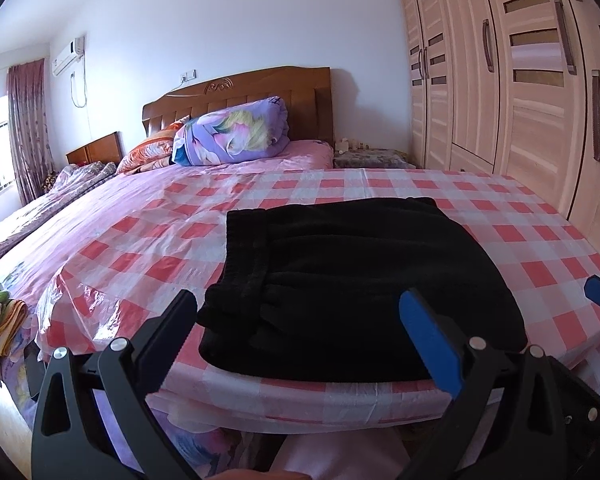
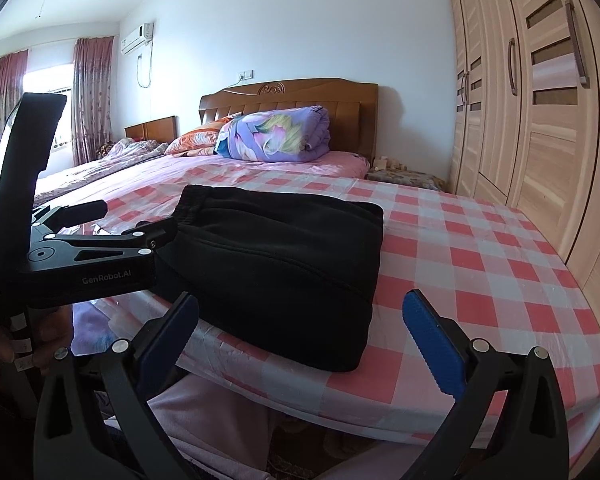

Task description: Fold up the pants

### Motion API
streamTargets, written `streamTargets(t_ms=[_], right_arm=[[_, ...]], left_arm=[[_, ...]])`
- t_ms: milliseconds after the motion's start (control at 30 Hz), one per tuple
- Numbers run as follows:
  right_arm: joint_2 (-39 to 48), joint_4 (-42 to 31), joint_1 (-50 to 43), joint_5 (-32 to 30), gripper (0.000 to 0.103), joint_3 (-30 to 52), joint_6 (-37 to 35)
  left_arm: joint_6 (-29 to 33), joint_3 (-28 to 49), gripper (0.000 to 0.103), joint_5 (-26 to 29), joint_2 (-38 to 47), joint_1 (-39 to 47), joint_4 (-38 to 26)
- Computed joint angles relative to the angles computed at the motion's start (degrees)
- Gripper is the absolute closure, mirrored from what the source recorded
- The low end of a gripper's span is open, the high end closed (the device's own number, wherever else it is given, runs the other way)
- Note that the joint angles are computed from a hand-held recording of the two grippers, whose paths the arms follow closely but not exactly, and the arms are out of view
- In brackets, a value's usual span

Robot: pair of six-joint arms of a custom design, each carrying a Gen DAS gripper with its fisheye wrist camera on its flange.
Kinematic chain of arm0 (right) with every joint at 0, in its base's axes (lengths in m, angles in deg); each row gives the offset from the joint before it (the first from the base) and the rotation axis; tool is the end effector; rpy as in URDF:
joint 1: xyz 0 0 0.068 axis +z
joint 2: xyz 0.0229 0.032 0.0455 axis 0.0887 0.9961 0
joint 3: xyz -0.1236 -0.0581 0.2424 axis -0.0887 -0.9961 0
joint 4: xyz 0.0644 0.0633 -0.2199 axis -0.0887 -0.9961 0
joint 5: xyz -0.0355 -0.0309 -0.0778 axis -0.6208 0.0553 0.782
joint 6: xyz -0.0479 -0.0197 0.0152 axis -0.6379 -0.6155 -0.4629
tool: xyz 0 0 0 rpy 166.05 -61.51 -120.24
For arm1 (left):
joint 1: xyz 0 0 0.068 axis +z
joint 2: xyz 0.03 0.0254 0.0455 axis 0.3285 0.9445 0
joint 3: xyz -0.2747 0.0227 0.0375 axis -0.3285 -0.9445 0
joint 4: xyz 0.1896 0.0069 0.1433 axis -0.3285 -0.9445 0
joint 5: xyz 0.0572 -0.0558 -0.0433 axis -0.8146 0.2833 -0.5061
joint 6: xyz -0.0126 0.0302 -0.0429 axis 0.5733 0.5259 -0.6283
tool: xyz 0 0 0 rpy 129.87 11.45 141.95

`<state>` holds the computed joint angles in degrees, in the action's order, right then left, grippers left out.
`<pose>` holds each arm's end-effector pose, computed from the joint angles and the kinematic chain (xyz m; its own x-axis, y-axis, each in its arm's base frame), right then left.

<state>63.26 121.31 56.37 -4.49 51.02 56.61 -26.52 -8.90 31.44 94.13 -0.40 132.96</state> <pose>0.1924 0.2051 0.0458 -0.4191 -0.0673 -0.9054 -0.1564 0.9877 -0.0010 0.2577 -0.0840 0.1186 -0.4683 0.1535 -0.8701 0.1547 0.9838 0.0903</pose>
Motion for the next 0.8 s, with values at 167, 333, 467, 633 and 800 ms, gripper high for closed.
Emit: streamTargets(t_ms=[167,333,467,633,800], right_arm=[[0.31,0.23,-0.45,-0.29,0.004,-0.36,0.50],[0.45,0.72,-0.76,-0.48,0.004,-0.72,0.91],[0.46,0.73,-0.72,-0.45,0.004,-0.75,0.96],[0.43,0.58,-0.72,-0.48,0.004,-0.72,1.09],[0.59,0.86,-0.86,-0.68,0.004,-0.80,1.06]], left_arm=[[0.60,0.25,0.002,0.26,0.60,-0.63,-0.25],[0.93,0.29,0.002,-0.01,0.77,-1.09,-0.13],[0.91,0.36,0.002,0.01,0.80,-1.16,-0.31],[0.68,0.32,0.002,-0.36,0.49,-1.60,-0.77],[0.62,0.51,0.002,-0.20,0.65,-1.58,-1.14]])
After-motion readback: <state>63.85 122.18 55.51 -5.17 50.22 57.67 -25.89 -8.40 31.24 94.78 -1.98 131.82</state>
